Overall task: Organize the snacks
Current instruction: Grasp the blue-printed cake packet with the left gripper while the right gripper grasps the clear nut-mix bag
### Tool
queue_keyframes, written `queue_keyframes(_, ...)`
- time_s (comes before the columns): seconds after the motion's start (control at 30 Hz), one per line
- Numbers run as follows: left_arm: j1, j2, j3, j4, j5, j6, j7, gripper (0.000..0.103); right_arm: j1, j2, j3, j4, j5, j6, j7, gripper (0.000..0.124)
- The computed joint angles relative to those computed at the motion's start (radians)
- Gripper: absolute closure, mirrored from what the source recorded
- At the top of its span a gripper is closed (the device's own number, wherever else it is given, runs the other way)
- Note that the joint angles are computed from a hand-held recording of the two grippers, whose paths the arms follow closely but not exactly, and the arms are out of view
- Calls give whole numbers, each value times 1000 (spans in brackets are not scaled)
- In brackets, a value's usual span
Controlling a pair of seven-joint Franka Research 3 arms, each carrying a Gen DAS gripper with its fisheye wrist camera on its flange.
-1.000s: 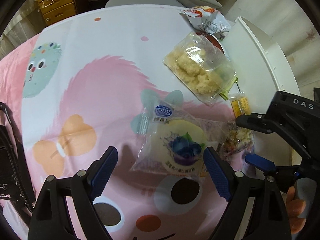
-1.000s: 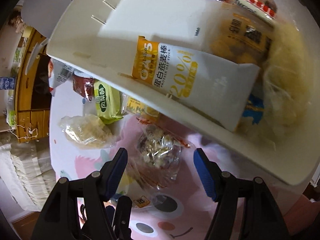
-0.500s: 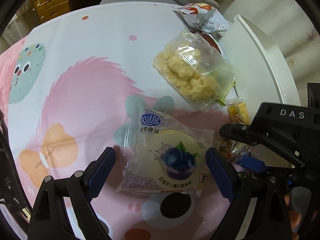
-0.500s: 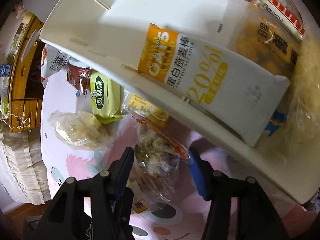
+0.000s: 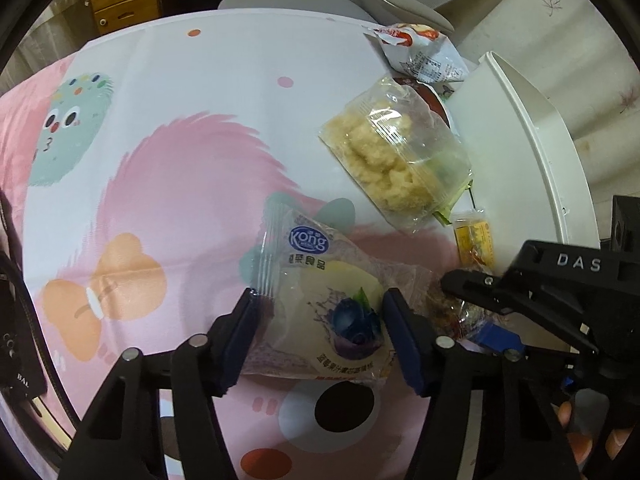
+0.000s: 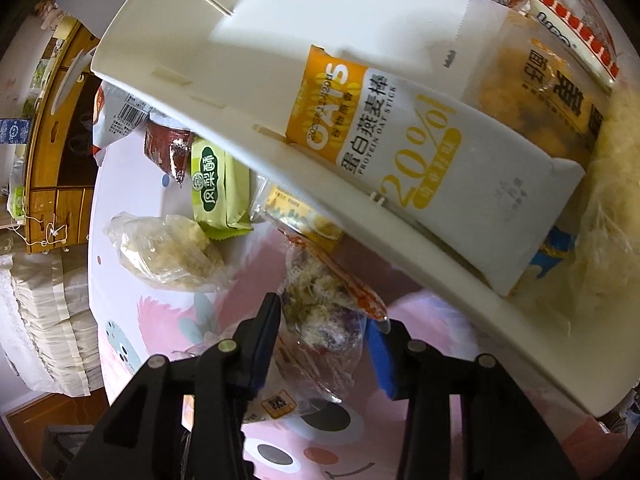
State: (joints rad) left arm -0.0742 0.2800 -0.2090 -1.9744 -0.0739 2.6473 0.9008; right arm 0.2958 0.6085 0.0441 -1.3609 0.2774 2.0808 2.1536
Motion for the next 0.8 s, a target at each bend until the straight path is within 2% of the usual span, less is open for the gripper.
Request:
queue_keyframes(0.13, 2, -28, 0, -26, -3, 7, -4, 55, -6, -28, 0, -36, 8, 1, -3, 82)
queue_keyframes(0.4, -13, -126, 15, -100, 16, 11, -44, 67, -14, -106, 12, -135, 31, 15, -59, 83)
queue_keyframes(0.8, -50, -362, 34, -314, 61, 76, -145, 68, -15, -283, 19, -343, 61, 52, -141, 83)
